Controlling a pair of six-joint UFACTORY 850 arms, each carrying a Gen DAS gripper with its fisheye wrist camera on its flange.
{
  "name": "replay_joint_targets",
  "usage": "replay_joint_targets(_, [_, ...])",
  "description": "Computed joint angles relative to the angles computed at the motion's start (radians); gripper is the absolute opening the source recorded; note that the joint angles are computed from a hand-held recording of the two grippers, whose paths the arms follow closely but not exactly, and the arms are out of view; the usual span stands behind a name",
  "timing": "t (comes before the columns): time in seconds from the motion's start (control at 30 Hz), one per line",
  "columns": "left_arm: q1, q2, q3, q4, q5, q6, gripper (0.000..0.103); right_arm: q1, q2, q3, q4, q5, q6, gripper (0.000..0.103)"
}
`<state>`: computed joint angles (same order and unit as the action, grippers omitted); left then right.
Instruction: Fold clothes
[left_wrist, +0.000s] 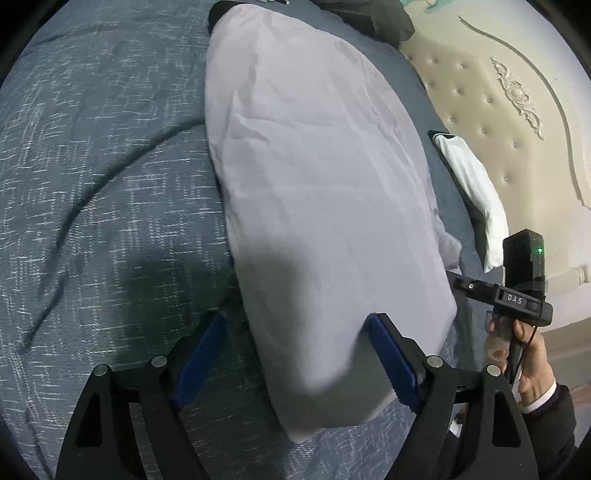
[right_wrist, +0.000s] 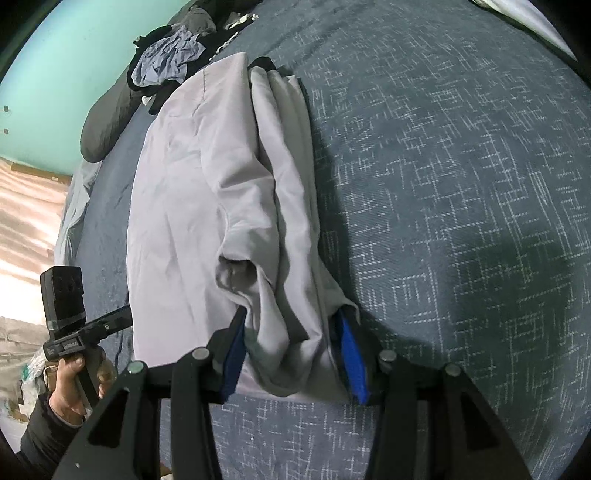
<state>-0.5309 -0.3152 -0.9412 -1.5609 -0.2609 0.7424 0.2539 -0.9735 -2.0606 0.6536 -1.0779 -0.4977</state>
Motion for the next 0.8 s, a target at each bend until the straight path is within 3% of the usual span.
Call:
replay_joint_targets(0.5, [-0.008,-0.034,-0.037,0.034,0.012,-0.009,0.085,0.013,0.025,0.041,0.005,0.018,-0.011,0.048])
replay_joint_targets(0.7, [-0.003,-0.040,-0.026,-0.073,-0.005,0.095,0.097,0.019,0.022,0.032,0.004,0.016,-0.007,0.048])
replay_joint_targets(0.8, [-0.011,-0.046,-0.040,-0.011,0.005,0.046,0.102,0.019,0.011,0.013,0.004,0.006,-0.003,0.048])
